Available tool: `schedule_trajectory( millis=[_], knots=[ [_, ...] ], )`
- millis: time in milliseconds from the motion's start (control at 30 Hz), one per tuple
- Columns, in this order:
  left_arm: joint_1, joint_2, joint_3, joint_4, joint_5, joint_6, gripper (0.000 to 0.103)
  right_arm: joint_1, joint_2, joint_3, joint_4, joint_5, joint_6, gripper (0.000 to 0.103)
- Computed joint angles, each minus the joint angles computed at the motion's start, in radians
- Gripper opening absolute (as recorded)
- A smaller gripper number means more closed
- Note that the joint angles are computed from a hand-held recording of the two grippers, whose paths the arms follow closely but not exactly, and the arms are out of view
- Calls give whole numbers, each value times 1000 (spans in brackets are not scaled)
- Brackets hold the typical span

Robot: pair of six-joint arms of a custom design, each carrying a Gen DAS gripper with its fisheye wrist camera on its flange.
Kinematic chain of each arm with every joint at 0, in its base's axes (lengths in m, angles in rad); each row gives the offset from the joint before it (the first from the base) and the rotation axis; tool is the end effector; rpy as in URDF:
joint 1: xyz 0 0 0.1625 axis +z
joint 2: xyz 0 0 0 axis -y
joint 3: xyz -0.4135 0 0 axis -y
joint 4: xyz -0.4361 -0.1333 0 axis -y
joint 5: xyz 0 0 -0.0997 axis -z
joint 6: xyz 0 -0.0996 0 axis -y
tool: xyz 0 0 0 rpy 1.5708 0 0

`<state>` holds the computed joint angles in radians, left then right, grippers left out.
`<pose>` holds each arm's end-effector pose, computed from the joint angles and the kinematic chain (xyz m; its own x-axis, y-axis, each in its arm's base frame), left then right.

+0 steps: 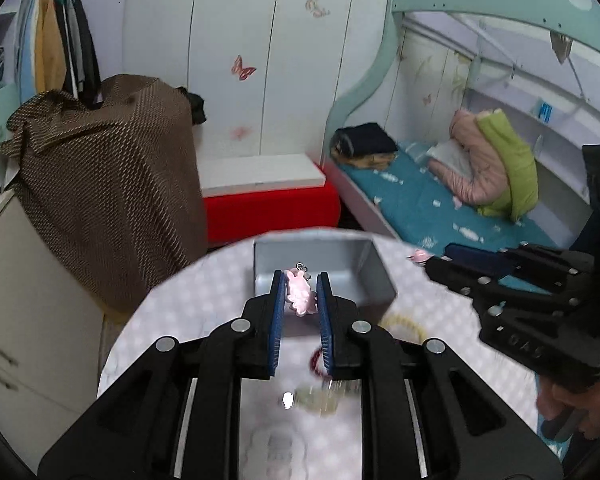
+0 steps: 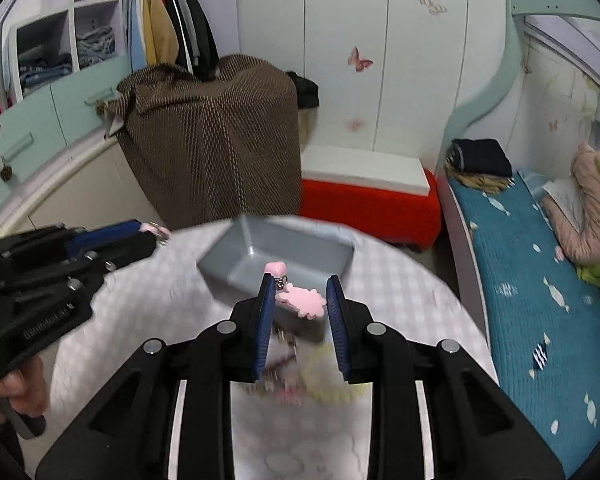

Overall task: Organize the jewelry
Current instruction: 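Carry both pink charms over the grey box and open both tools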

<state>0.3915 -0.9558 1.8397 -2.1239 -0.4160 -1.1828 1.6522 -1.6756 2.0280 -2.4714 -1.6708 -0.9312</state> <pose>-0.4656 -0.4350 0.0926 -0.7637 -0.1499 -0.6280 0.4422 0.5872 -0.6779 0.1638 -0.4911 0.3906 -0.5388 -0.6998 0.4690 -0.8405 0.4844 -0.2427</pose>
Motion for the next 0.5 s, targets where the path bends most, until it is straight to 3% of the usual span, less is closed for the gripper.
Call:
schedule_trajectory(
  millis=[200,500],
  knots=[
    [88,56,-83,-122,-18,182,16,43,139,-98,13,-35,51,25],
    [188,105,-120,-124,-90,195,17,26,229,-127,30,-117,97,25]
  ],
)
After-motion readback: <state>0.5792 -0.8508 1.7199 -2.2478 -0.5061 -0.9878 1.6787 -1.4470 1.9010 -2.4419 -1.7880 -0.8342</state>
